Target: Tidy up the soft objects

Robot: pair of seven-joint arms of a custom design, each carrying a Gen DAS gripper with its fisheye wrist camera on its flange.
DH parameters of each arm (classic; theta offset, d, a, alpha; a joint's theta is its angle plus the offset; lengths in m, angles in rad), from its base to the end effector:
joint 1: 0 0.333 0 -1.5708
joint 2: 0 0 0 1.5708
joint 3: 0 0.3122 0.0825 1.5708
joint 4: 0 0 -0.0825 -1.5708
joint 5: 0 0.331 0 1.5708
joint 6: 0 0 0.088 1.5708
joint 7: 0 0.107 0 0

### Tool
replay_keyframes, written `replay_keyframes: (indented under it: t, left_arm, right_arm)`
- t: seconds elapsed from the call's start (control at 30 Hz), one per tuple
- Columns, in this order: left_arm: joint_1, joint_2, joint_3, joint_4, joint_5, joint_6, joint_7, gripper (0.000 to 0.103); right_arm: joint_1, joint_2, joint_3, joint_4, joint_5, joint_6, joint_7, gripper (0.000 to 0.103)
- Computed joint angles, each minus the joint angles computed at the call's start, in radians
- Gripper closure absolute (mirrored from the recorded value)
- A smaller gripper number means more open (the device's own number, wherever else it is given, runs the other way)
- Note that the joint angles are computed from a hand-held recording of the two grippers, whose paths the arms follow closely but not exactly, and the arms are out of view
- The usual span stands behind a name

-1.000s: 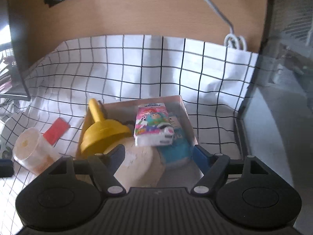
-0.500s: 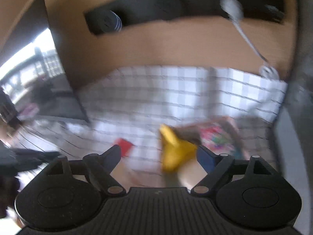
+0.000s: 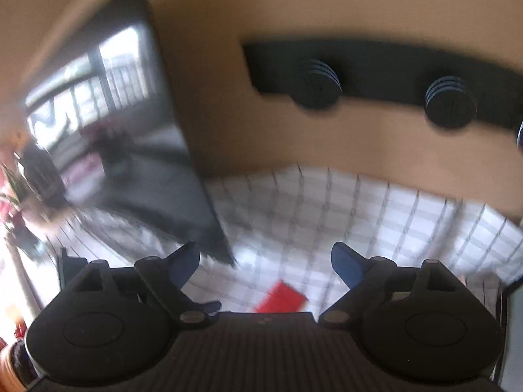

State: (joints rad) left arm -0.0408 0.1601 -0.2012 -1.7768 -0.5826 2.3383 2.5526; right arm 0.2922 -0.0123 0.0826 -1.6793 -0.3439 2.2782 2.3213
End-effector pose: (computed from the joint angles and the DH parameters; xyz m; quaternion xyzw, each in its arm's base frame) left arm 0.5754 -0.1431 0.5270 -0.3169 0.8929 -0.3121 0.0703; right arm 0.5144 0.1940 0.6608 -0.5840 0.7390 -0.2195 0.2542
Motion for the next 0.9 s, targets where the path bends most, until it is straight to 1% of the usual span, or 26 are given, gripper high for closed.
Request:
replay_keyframes:
  t: [0.03,0.1,0.13,0.17,0.23,0.33,0.37,0.4,0.47,0.5,0.57,0.63,0.8,0.9]
  left_arm:
    - [-0.01,0.011,-0.003,-0.011,0.03,0.019,0.016,0.084]
    - [-0.03,0.031,-0.01,-0.027,0.095,0.065,0.05,0.084]
    - [-0.033,0.044,-0.015,-0.026,0.107,0.08,0.061,0.084]
    - [-0.036,0.068,-0.019,-0.007,0.117,0.074,0.059,0.084]
    - [-0.04,0.113,-0.021,0.038,0.144,0.053,0.02,0.084]
    - [-0.059,0.17,-0.019,0.079,0.213,0.059,-0.073,0.084]
    - [-0.068,0.187,-0.013,0.092,0.242,0.059,-0.121,0.084]
    - [-0.072,0.199,-0.01,0.1,0.266,0.059,-0.159,0.084]
    - [-0.067,0.225,-0.013,0.125,0.289,0.036,-0.207,0.084]
    - [-0.065,0.239,-0.014,0.144,0.3,0.014,-0.232,0.084]
    - [-0.065,0.273,-0.013,0.193,0.324,-0.043,-0.292,0.084]
    - [-0.058,0.301,-0.023,0.228,0.329,-0.076,-0.309,0.084]
    - [-0.069,0.331,-0.028,0.252,0.384,-0.092,-0.316,0.083]
    - [-0.066,0.327,-0.032,0.244,0.392,-0.07,-0.315,0.083]
  right_arm:
    - [-0.008,0.005,-0.009,-0.008,0.036,-0.001,-0.024,0.015]
    - [-0.033,0.008,-0.032,-0.05,0.098,0.028,-0.07,0.015]
    - [-0.045,0.0,-0.041,-0.083,0.108,0.053,-0.082,0.015]
    - [-0.059,0.01,-0.05,-0.102,0.122,0.076,-0.108,0.015]
    - [-0.078,0.033,-0.06,-0.118,0.163,0.085,-0.163,0.015]
    - [-0.106,0.126,-0.072,-0.088,0.25,0.094,-0.225,0.016]
    - [-0.114,0.162,-0.072,-0.075,0.288,0.096,-0.251,0.025]
    - [-0.119,0.186,-0.07,-0.069,0.316,0.095,-0.277,0.047]
    - [-0.134,0.253,-0.058,-0.024,0.382,0.053,-0.371,0.071]
    - [-0.132,0.293,-0.058,0.009,0.383,0.025,-0.398,0.073]
    - [-0.121,0.349,-0.063,0.052,0.373,-0.001,-0.413,0.073]
    - [-0.125,0.391,-0.063,0.086,0.396,-0.023,-0.428,0.073]
    - [-0.108,0.47,-0.071,0.163,0.379,-0.071,-0.442,0.073]
    - [-0.087,0.53,-0.08,0.245,0.345,-0.123,-0.447,0.072]
